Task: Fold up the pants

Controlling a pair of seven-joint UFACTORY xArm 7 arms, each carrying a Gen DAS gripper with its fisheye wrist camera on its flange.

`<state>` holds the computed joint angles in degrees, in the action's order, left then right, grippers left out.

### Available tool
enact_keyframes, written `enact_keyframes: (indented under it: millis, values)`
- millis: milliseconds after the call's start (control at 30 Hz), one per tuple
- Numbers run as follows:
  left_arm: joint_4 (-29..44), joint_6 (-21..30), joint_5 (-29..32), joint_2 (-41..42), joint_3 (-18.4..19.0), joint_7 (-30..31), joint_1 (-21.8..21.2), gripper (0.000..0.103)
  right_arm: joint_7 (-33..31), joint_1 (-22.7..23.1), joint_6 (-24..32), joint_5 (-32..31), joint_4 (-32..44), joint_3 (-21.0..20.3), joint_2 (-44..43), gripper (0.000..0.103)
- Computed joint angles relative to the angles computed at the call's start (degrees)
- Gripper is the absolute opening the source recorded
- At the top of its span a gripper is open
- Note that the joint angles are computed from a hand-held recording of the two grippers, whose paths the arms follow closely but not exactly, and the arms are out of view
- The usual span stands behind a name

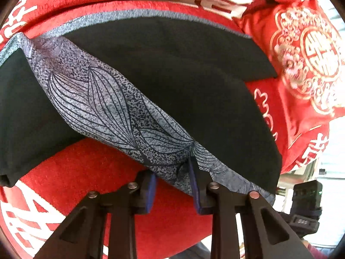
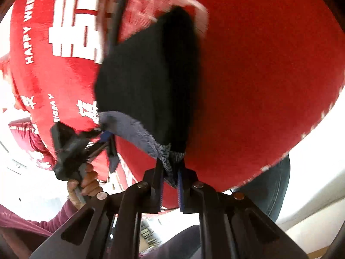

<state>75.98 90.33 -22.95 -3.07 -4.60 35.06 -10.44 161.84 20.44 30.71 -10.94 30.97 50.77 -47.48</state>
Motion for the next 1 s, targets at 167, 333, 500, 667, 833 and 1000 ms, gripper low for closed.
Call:
enact_keyframes:
  millis: [167, 333, 500, 667, 833, 1000]
  values:
    - [7.87, 1.16, -3.93, 1.85, -0.45, -1.71, -0.46, 0.029, -15.83, 3.03, 6.76, -3.27, 1.17, -12.41, -4.33, 0.009]
    - [18.0, -1.03, -6.13, 8.04, -2.08, -4.96, -1.72, 0.029, -33.69, 2.68, 7.77, -5.06, -0.75, -25.26, -10.36, 0.009]
    - [28.04, -6.36, -1.9, 16.0, -4.32, -8.75, -4.55, 0.048, -54.62, 2.46, 7.07, -5.27, -1.53, -41.45, -9.84, 0.009]
    - [32.7, -10.3, 2.3, 19.89, -4.57, -9.79, -5.25, 0.059, -70.28, 1.76, 11.51, -2.41, 1.34, -51.36, -3.44, 0.009]
    - [27.51, -14.08, 8.65, 17.95, -3.33, -10.82, -5.19, 0.059, -84.33, 0.88, 23.66, -0.09, 11.16, -53.87, 9.84, 0.021]
    - [17.66, -17.49, 17.12, 15.29, -1.68, -15.4, -4.92, 0.059, -84.79, -1.12, 25.41, -0.04, 14.52, -46.35, 11.91, 0.048]
